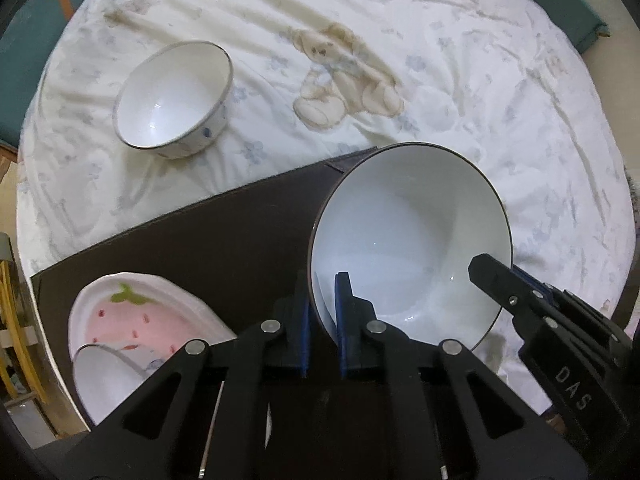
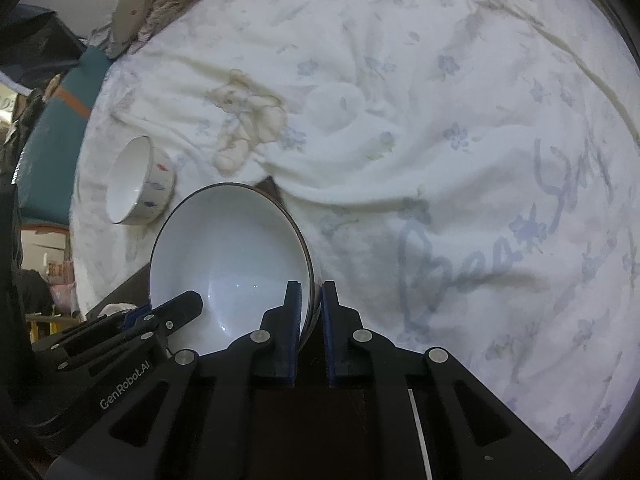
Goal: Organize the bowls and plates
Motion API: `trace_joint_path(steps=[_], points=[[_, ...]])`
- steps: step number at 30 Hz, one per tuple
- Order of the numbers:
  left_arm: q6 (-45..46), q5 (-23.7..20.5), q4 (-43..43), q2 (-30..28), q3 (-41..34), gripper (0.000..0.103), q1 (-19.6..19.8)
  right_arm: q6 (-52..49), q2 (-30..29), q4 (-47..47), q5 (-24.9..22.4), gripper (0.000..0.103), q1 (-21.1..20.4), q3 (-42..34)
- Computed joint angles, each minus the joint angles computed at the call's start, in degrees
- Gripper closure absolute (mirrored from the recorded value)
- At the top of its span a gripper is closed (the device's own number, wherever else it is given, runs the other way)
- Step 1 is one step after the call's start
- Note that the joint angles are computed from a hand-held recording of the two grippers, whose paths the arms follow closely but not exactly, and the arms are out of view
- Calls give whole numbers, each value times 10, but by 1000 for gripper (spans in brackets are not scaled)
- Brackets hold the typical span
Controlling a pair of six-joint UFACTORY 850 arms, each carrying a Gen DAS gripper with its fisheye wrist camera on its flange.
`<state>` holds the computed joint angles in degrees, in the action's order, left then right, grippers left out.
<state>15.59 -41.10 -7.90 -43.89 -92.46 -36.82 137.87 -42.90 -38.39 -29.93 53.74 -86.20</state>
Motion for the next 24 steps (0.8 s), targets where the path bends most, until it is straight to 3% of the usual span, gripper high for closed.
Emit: trace_joint_path(steps=[5,12,24], points=[[39,22,-16,48,48,94,20,30,7,-45,-18,92,13,-15],[81,39,-41,104,98,93,55,-37,-17,-23,-74,92,26,-93],[190,39,-97,154,139,93,140,-181,-129,20,-163,92,44,-325]])
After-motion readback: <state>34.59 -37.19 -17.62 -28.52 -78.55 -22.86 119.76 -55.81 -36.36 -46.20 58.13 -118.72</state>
